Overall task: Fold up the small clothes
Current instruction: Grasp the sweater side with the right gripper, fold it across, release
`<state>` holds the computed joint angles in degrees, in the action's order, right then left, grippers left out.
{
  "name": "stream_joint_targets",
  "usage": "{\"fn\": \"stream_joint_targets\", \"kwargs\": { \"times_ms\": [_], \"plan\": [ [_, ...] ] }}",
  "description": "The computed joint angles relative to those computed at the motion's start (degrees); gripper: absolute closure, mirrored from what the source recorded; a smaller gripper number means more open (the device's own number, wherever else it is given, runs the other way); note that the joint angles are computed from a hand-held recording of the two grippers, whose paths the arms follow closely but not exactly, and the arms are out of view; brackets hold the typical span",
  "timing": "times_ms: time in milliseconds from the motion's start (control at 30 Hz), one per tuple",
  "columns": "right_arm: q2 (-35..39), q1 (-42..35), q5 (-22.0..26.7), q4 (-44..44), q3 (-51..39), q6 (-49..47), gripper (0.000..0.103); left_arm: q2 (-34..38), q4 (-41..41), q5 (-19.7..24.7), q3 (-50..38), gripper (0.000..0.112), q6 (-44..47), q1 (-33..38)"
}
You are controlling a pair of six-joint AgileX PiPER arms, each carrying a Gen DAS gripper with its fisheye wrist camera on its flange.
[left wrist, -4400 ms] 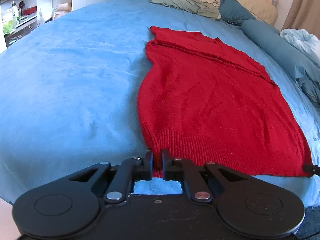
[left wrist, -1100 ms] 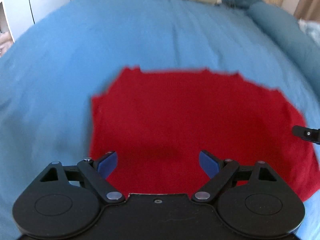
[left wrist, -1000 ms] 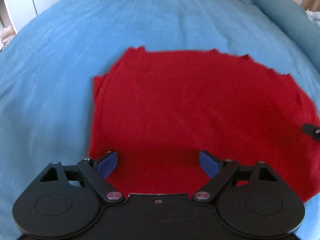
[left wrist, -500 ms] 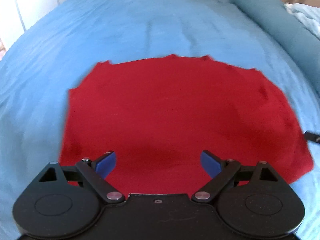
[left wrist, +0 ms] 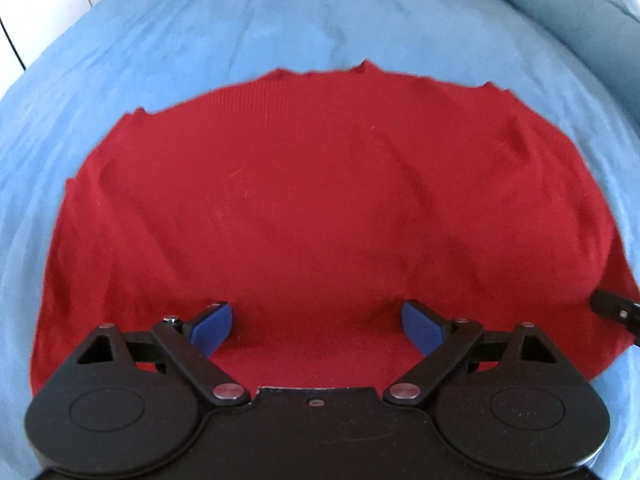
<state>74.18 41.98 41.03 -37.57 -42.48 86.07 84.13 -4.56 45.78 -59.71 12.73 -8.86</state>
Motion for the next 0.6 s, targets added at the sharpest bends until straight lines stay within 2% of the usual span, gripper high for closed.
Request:
{"fn": "stream_joint_targets", "kwargs": {
  "times_ms": [33,100,133,267,400,500,600],
  "plan": [
    [-0.26,-0.58,-0.31,0.92,-0.03,-1.08,0.06,0.68,0.64,0.28,-0.46,0.012,-0.88,-0.12],
    [-1.51,-2.62,-1.6,3.5,0.27,-2.58,0.076,2.66,2.24,1.21,-2.02,0.009,-3.01,-0.62],
    [-2.52,-3.87,-2.52,5.2,0.54,-3.27,0.079,3.4,2.72,1.87,-2.86,0.009,-3.66,-0.87],
    [-6.7,-6.07,-4.86,7.42,0.55,0.41,0.081,5.55,4.12,3.34,-5.12,0.009,-5.54,-1.86],
    [-7.87,-5.57,-7.47,6.31,-4.32,3.5,0.081,6.34,2.03,5.68,-7.21,0.009,-3.33,-0.37],
    [-3.04,-4.78,-9.45,8.56,-13.42,-2.76,0.081,5.19,-1.52,8.43,-9.2,0.019,1.05,3.99],
    [6.02,-3.13,-10.9,16.07,-25.86,-16.1,0.081,2.9,-2.43,9.8,-10.56,0.019,3.87,10.88]
  ]
}}
